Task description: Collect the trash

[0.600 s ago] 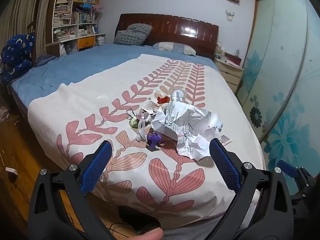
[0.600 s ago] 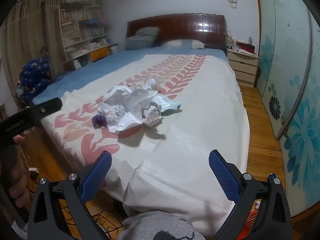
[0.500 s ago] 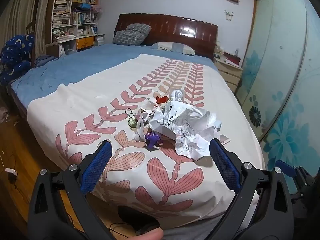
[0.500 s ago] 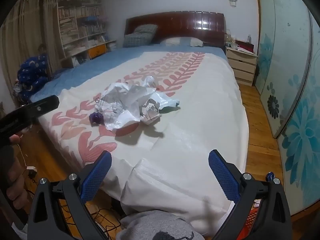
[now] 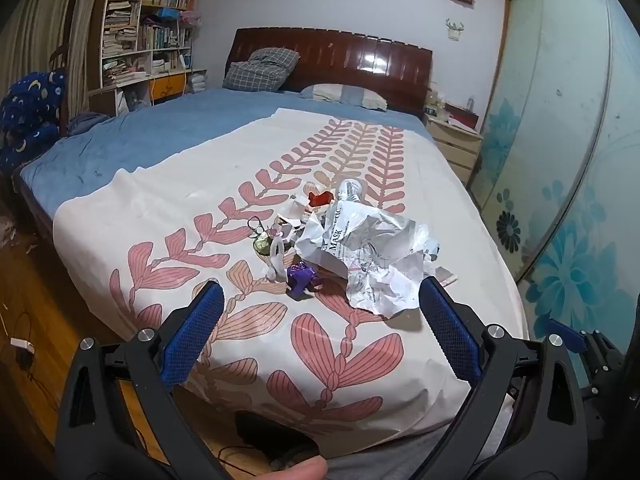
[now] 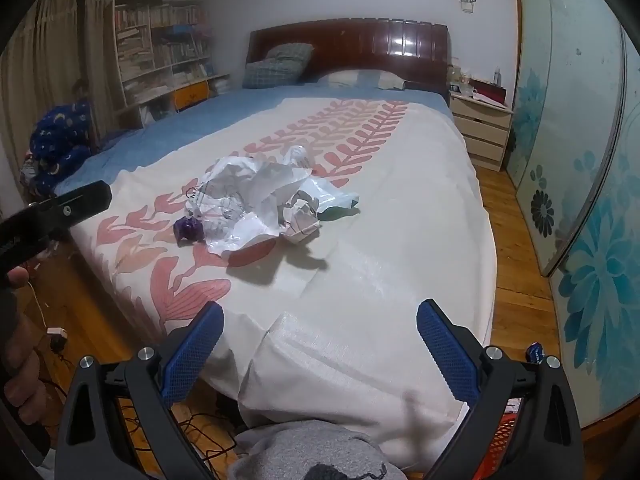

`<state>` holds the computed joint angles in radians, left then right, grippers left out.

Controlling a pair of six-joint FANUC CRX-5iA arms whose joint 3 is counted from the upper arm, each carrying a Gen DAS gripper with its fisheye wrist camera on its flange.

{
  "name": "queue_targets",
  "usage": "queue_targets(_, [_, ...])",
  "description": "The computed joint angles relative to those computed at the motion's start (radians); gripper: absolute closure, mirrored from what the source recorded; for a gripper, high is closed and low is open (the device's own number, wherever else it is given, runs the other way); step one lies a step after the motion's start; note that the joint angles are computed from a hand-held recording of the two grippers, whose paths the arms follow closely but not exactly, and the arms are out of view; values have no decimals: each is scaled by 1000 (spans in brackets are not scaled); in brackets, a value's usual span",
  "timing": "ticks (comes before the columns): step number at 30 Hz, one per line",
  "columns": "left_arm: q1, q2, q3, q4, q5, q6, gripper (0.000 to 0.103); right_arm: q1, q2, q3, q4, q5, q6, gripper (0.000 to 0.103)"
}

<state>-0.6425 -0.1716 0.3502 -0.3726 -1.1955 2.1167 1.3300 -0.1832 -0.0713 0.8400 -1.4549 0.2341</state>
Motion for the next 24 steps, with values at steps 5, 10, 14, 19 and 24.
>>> queue_targets(5, [-1, -3, -1, 0, -2, 3, 6, -1, -4, -3, -3, -1, -3, 7])
queue_targets(10, [0, -3, 2, -2, -6, 4, 6, -2, -2, -1, -6, 0, -2, 7])
queue_targets(14, [0, -2, 4, 2, -11, 2, 6, -6, 2, 6, -13, 0, 6, 7])
queue_targets(19, [5, -3, 4, 11, -10, -3, 6, -8, 5, 8, -16, 2, 6, 7])
queue_targets(24, [6, -2, 5, 11, -11, -1, 6, -7, 3, 6, -15, 1, 7, 7])
